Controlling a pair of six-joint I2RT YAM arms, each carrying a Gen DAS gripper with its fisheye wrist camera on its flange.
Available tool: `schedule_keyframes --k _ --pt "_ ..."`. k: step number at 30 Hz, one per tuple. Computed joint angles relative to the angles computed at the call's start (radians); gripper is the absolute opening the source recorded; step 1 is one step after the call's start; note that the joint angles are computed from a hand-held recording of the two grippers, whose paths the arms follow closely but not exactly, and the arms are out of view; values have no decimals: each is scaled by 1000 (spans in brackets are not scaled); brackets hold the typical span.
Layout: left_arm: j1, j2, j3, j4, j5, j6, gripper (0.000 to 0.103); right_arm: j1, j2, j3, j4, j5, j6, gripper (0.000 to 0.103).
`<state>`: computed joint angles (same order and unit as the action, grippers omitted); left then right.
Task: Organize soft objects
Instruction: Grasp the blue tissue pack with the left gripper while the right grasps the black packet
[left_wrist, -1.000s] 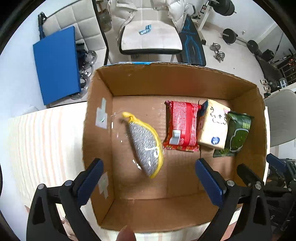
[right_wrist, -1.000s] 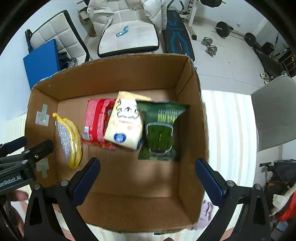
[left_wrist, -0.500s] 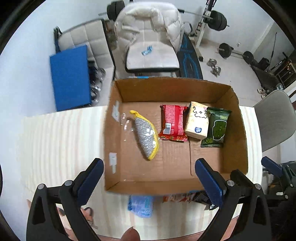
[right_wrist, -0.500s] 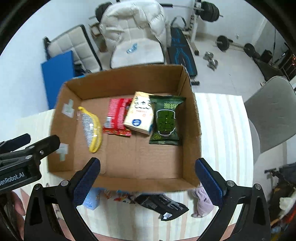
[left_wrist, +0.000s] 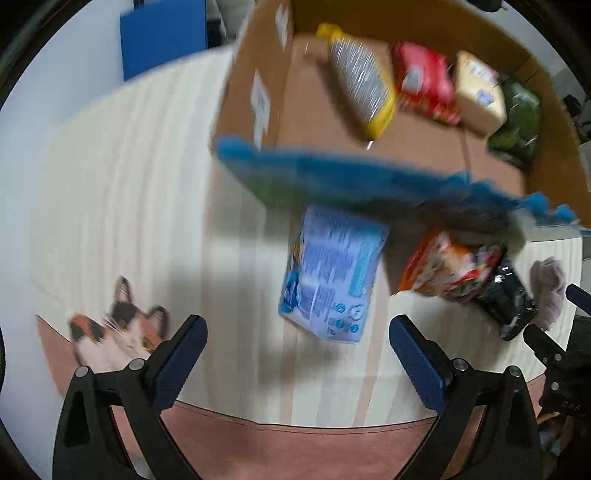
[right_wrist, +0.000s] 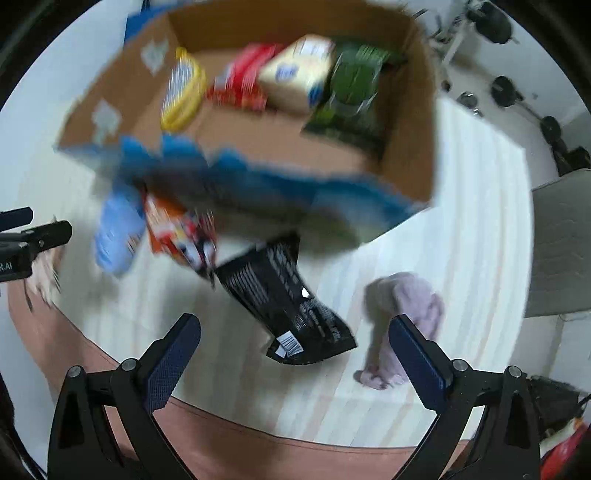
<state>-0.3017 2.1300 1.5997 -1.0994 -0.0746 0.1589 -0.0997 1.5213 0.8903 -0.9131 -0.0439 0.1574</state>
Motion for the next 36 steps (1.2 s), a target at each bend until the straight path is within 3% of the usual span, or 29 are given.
schedule_keyframes --k 8,10,12,15,16,20,24,29,33,36 --pt "-14 167 76 18 51 5 101 49 215 -38 160 31 -28 100" --pt "-16 190 91 20 51 9 101 43 243 -42 172 19 -8 85" --pt "-17 209 105 14 65 8 99 41 239 -56 178 19 25 78" --pt "-17 225 107 9 84 6 78 15 207 -84 166 -16 99 64" --pt "-16 227 102 6 88 2 73 4 197 -90 153 -33 115 64" --pt "-2 204 57 29 97 6 66 -25 159 -129 125 -141 167 65" --pt "4 201 49 43 88 1 66 -39 113 -138 134 -83 204 77" --pt "-5 225 79 31 111 -19 66 -61 217 -66 159 -47 206 76" --pt "1 197 38 45 122 -24 54 -47 213 -67 153 -64 219 55" --pt "23 115 -86 77 109 -12 53 4 165 -103 127 -62 244 49"
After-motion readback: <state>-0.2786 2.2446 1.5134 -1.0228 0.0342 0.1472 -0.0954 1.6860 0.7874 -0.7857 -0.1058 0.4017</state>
